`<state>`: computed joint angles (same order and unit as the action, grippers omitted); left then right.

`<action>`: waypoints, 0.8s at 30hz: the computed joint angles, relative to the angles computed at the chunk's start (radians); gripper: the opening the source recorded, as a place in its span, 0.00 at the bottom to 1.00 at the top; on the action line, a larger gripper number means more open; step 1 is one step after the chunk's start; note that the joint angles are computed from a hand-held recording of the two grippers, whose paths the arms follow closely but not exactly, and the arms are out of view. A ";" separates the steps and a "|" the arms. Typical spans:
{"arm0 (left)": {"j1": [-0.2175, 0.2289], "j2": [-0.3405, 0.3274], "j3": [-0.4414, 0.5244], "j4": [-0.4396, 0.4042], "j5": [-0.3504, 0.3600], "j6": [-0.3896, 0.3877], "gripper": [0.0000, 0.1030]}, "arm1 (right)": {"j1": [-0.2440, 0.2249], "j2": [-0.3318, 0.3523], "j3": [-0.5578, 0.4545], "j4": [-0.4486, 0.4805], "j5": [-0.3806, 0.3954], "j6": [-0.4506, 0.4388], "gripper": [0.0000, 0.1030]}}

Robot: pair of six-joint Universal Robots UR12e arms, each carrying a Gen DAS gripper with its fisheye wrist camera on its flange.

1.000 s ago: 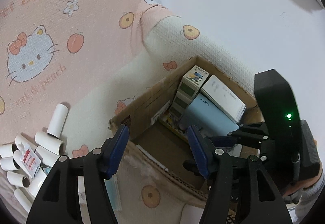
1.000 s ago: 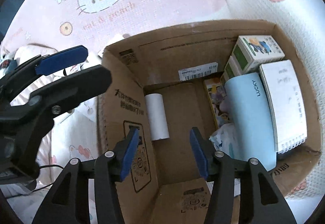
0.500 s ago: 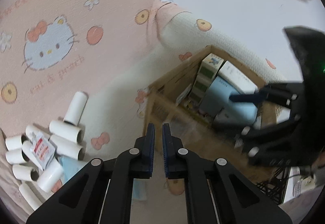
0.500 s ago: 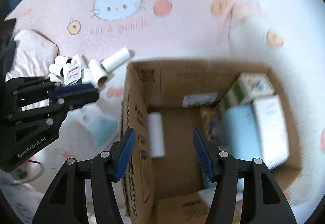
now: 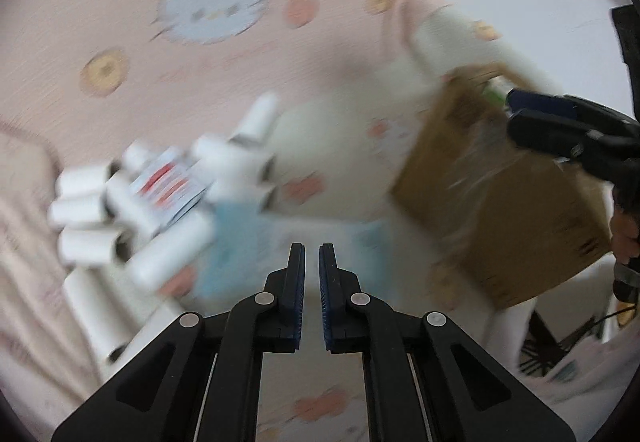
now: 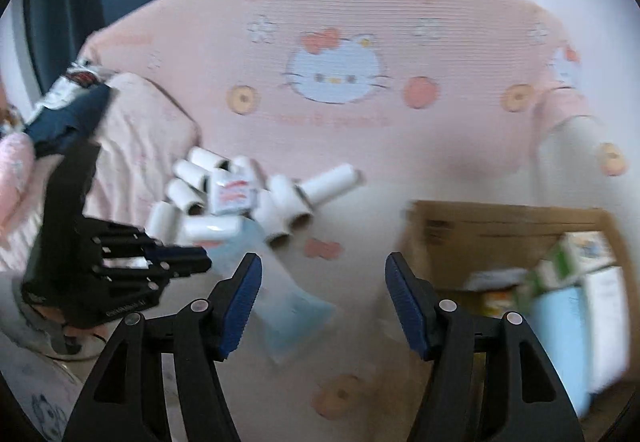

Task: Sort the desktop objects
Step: 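Withdraw both tools from the box back toward the tube pile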

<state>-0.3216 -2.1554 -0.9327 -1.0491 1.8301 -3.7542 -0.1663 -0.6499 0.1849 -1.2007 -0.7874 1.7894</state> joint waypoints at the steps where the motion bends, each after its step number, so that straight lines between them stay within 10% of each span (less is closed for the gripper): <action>1: 0.006 0.021 -0.035 0.012 -0.012 -0.026 0.08 | 0.002 -0.004 0.020 0.021 0.032 -0.006 0.60; 10: 0.015 0.136 -0.199 -0.010 0.083 -0.148 0.08 | 0.054 -0.212 0.522 -0.321 0.049 0.005 0.60; 17: 0.043 0.217 -0.326 -0.032 0.041 -0.463 0.08 | 0.095 -0.274 0.627 -0.318 -0.013 -0.153 0.61; 24: 0.042 0.243 -0.368 -0.043 0.057 -0.558 0.19 | 0.115 -0.324 0.730 -0.280 -0.026 -0.237 0.61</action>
